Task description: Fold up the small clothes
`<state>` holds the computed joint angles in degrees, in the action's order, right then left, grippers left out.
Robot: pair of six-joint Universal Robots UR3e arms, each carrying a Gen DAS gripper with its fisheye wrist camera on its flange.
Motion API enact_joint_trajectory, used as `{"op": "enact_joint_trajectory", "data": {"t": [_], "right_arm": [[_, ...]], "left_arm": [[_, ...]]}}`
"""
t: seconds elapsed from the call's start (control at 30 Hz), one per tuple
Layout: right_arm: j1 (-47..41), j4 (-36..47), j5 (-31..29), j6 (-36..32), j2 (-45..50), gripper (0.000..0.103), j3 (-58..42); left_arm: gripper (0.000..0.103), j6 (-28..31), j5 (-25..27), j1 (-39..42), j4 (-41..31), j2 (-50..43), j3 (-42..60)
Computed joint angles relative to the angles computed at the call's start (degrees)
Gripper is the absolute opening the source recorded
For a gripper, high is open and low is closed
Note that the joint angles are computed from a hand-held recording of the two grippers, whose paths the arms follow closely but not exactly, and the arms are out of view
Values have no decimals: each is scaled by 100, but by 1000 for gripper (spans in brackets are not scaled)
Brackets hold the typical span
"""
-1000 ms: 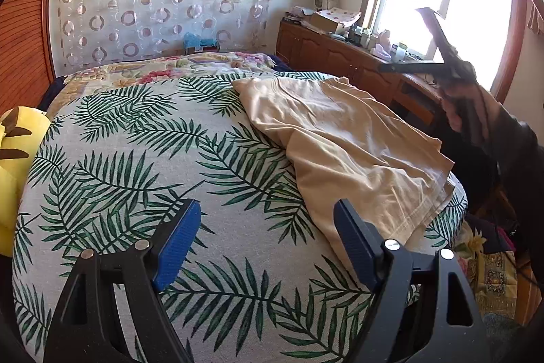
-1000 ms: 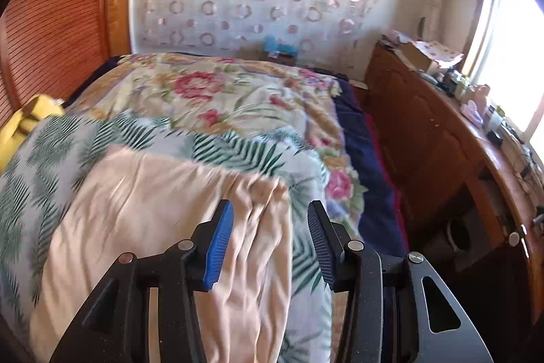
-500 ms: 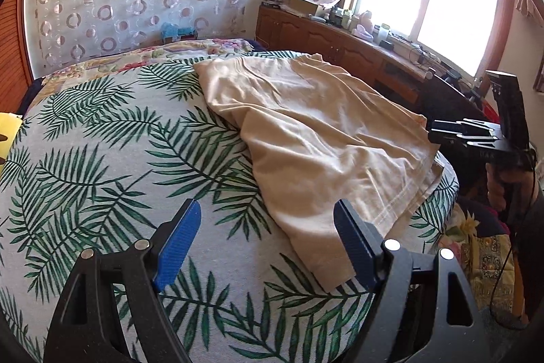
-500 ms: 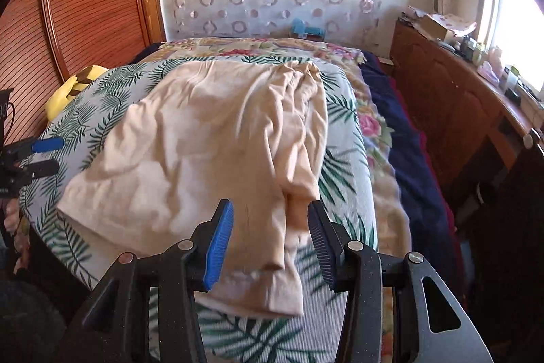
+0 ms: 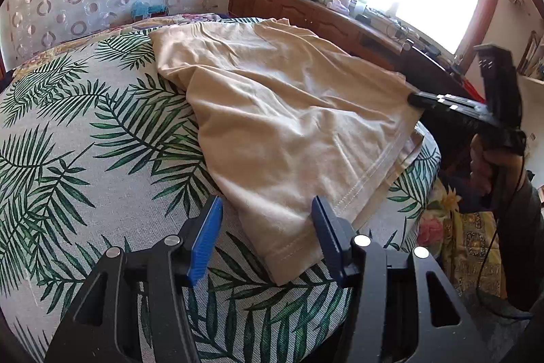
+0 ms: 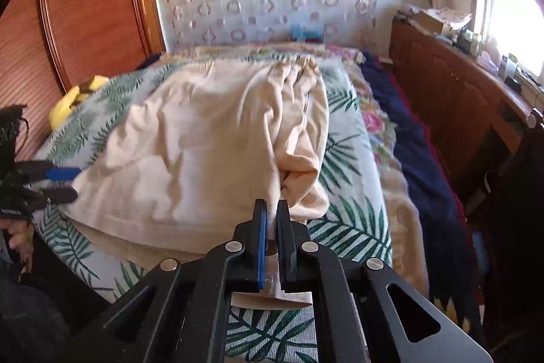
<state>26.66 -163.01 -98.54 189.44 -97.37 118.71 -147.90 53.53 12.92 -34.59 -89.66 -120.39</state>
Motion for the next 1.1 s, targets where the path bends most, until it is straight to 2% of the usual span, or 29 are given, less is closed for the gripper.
{"op": "enact_joint_trajectory", "data": {"t": [0.2, 0.27, 0.33, 0.4, 0.43, 0.63, 0.87, 1.1], "right_arm": [[31, -246, -137, 211, -541, 2, 513], [55, -215, -182, 191, -468, 2, 571], [73, -177, -195, 216, -448, 2, 597], [21, -176, -110, 241, -524, 2, 649], [9, -93, -96, 246, -599, 2, 623], [101, 16, -232, 197, -730, 2, 490], [427, 205, -602, 320, -692, 2, 561], [347, 443, -582, 463, -717, 2, 607]], "left_arm": [[56, 43, 36, -66, -122, 46, -34], [45, 128, 10, -77, -226, 76, -28], [28, 194, 5, -119, -282, 42, 13], [17, 296, 14, -171, -358, 121, -12], [11, 303, 51, -200, -178, 235, -137], [10, 525, -244, -22, -608, 1081, -342], [10, 516, -116, -12, -640, 888, -324], [10, 464, -14, -91, -580, 784, -342]]}}
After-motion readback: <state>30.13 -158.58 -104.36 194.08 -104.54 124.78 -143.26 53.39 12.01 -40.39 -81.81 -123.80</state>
